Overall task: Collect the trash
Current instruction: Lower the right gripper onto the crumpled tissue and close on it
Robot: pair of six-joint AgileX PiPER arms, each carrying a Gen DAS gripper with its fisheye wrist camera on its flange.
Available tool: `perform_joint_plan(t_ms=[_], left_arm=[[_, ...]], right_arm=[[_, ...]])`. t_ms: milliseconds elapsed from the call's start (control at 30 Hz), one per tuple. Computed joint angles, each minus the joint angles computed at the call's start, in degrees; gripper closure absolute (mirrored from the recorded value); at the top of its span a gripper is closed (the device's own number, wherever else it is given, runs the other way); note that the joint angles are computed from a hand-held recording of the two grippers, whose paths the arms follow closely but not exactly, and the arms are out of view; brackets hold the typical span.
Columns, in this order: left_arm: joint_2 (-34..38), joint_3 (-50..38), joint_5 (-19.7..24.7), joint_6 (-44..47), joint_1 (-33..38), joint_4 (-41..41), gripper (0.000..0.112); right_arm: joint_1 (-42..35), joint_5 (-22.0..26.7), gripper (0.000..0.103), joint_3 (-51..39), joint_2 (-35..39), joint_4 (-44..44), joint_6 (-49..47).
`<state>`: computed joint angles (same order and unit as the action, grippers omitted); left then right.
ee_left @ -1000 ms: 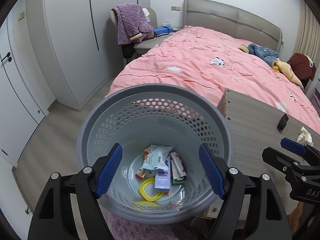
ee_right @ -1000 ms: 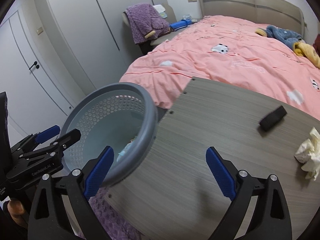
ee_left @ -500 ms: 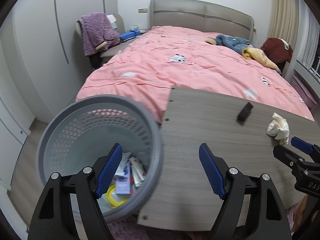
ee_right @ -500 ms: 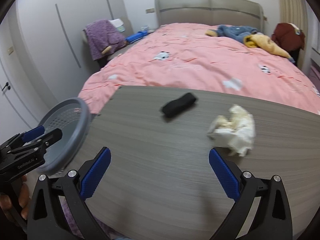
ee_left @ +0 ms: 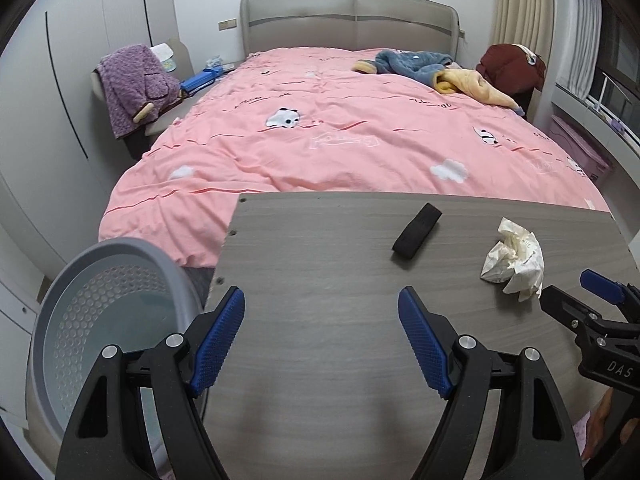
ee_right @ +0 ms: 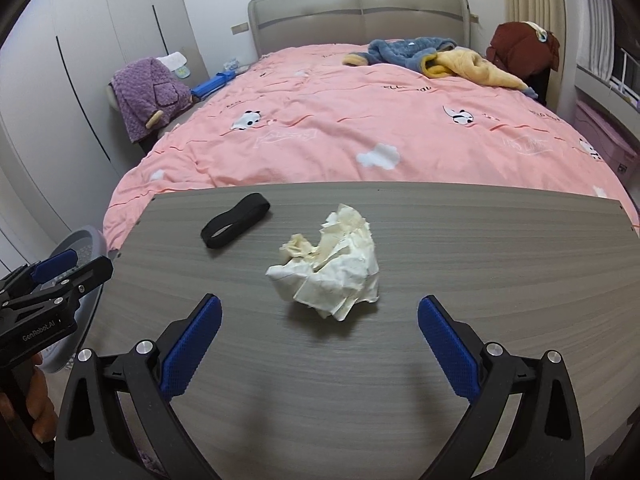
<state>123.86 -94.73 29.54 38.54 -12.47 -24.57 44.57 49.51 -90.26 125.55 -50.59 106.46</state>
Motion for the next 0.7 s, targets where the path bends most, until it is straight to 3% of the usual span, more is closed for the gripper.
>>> perform_joint_plan(t_ms=[233,700], left_arm=[[5.7,-9.5,4.1,-3.8,-2.6,3.8,0.037],[17.5,-28.5,13.6,-7.3,-5.0,8.1,0.037]], right_arm=[[-2.7,-2.6,0.006,0.4,0.4,0.9,-0.8],[-6.3,-2.4,0.006,-6.0,4.8,6.5,-7.4]])
